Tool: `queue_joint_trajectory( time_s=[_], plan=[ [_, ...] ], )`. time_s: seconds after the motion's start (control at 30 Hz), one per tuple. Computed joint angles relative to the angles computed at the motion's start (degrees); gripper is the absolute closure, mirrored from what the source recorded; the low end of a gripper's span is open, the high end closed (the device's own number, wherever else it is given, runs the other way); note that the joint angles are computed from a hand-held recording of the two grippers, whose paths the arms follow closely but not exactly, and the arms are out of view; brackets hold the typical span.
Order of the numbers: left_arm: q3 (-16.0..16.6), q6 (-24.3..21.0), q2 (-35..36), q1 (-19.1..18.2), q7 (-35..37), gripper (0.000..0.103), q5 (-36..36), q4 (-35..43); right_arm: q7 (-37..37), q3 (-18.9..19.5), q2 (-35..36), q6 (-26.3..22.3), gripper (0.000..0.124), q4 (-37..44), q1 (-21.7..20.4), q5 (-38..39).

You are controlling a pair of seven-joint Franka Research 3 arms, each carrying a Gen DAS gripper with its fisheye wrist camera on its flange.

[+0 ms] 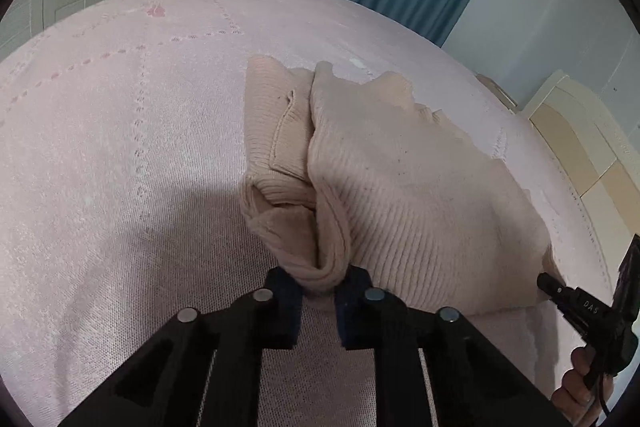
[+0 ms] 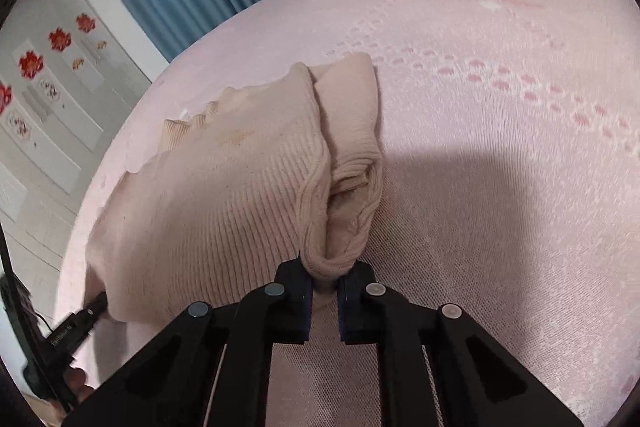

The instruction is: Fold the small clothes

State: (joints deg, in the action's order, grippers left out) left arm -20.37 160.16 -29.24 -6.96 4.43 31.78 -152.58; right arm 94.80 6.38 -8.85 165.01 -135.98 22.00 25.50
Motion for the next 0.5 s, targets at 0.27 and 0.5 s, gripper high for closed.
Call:
queue_joint_trajectory(
  time_s=[0.27, 0.5],
  plan=[
    [-1.03, -4.17, -1.96, -1.20, -1.13, 0.093, 1.49, 0.40, -3.33, -1.60, -1.78, 0.68, 0.116, -1.63, 1.72, 5.61],
    [-0.25, -8.73, -7.55, -6.09, 0.76, 0.094, -2.21, -1.98, -5.89, -1.86, -7.15, -1.44, 0.116, -4.87, 1.70, 8.26]
  ],
)
